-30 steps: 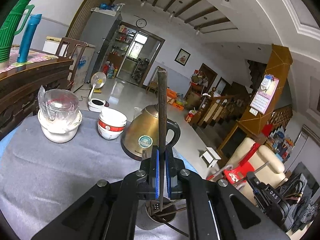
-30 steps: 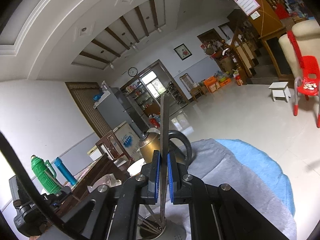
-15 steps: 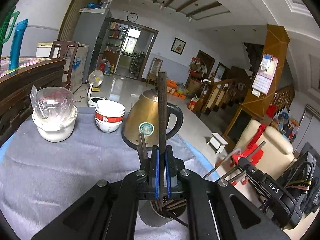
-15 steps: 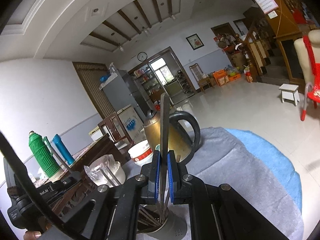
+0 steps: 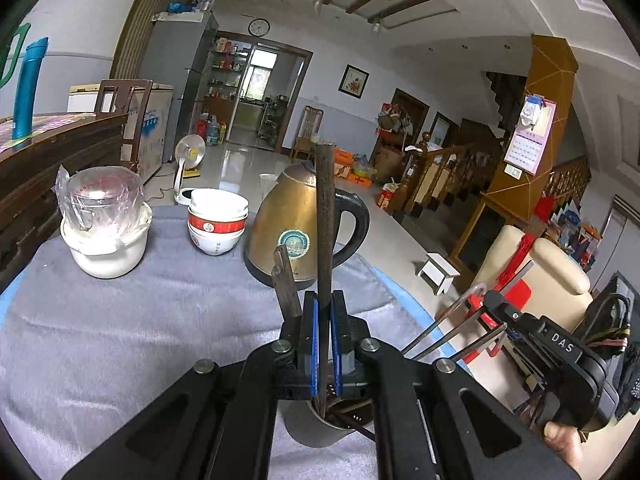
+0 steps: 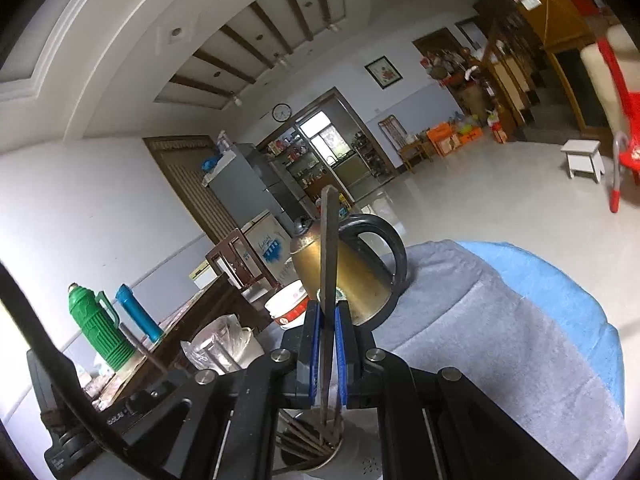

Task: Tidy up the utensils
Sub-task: 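Lower both chopsticks into the grey cup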

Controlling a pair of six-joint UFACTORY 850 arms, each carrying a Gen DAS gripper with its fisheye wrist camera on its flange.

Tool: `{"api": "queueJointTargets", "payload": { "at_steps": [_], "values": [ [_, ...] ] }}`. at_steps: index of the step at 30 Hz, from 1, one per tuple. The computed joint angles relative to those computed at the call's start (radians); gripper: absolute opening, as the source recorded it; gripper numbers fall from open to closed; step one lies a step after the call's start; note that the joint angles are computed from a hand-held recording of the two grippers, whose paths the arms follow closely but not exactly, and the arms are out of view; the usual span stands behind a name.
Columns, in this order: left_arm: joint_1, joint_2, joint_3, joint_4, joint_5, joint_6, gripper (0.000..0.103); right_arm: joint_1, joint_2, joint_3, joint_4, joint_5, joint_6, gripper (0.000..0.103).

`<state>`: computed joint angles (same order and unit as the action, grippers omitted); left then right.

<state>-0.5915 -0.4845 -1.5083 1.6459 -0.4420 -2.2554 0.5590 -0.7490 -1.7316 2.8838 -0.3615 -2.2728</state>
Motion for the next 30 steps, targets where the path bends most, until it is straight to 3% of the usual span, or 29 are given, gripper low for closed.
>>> {"api": "queueJointTargets", "payload": {
  "at_steps": [11,20,30],
  "values": [
    [0.000,-0.019,-0.021,-0.074,0.016,0.084,0.006,0.001,-0.046,-0.060,-0.312,0.046,0.222,0.008],
    [0.004,-0.050,-0.057,-0.191,0.036,0.226,0.006,0.026,-0.114,-0.159,-0.684,0.113,0.486,0.008],
    [0.005,-0.069,-0.079,-0.276,0.039,0.319,0.006,0.039,-0.136,-0.192,-0.759,0.149,0.540,0.008]
  ]
}}
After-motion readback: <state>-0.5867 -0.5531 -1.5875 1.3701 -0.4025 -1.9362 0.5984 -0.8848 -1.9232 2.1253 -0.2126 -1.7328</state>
